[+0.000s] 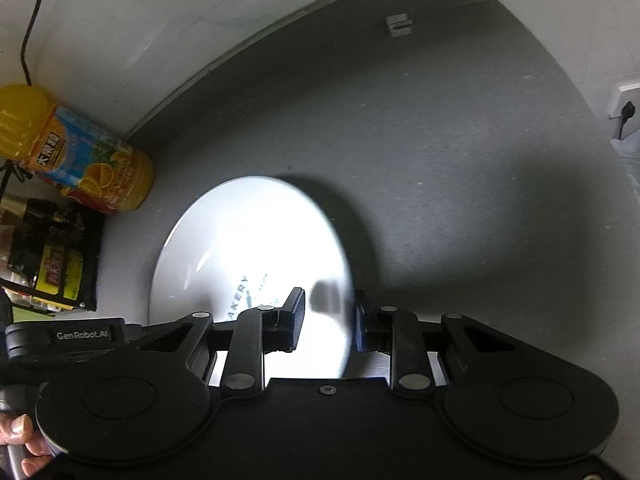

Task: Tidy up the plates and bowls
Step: 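Close both grippers on the rim of the 'BAKERY' plate, then lift the 'BAKERY' plate with both grippers over the plate stack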

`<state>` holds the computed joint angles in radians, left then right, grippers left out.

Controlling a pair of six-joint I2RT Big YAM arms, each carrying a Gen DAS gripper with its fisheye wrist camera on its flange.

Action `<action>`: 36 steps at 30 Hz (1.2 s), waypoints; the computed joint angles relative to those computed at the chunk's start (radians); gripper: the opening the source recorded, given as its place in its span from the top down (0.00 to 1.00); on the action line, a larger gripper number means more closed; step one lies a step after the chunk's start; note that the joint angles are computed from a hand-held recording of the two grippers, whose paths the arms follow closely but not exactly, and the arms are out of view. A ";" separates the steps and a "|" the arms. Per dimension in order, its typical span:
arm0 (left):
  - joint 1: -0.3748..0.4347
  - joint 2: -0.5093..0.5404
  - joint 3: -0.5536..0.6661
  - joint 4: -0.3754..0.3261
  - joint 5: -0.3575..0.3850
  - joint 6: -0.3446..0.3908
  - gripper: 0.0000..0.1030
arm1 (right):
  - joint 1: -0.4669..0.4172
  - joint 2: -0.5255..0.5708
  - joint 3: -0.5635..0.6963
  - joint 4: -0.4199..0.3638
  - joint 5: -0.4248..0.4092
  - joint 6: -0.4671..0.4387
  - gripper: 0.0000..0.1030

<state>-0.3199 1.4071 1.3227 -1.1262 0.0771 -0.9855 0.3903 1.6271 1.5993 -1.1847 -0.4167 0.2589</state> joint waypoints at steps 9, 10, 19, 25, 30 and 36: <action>-0.006 -0.029 -0.027 0.019 -0.017 0.006 0.87 | -0.014 -0.006 0.003 -0.019 0.015 -0.030 0.86; -0.006 -0.034 -0.033 0.028 -0.015 0.009 0.87 | -0.015 -0.012 0.000 -0.013 0.014 -0.034 0.86; 0.006 -0.076 -0.030 0.045 -0.018 0.030 0.87 | -0.009 -0.052 0.013 0.008 0.016 -0.040 0.88; 0.012 -0.113 -0.033 0.043 -0.025 0.047 0.87 | 0.008 -0.072 0.015 0.036 0.016 -0.015 0.89; 0.017 -0.142 -0.033 0.031 -0.033 0.054 0.87 | 0.031 -0.086 0.033 0.036 0.036 -0.020 0.89; 0.028 -0.185 -0.033 0.018 -0.035 0.075 0.87 | 0.060 -0.120 0.024 0.053 0.051 0.014 0.89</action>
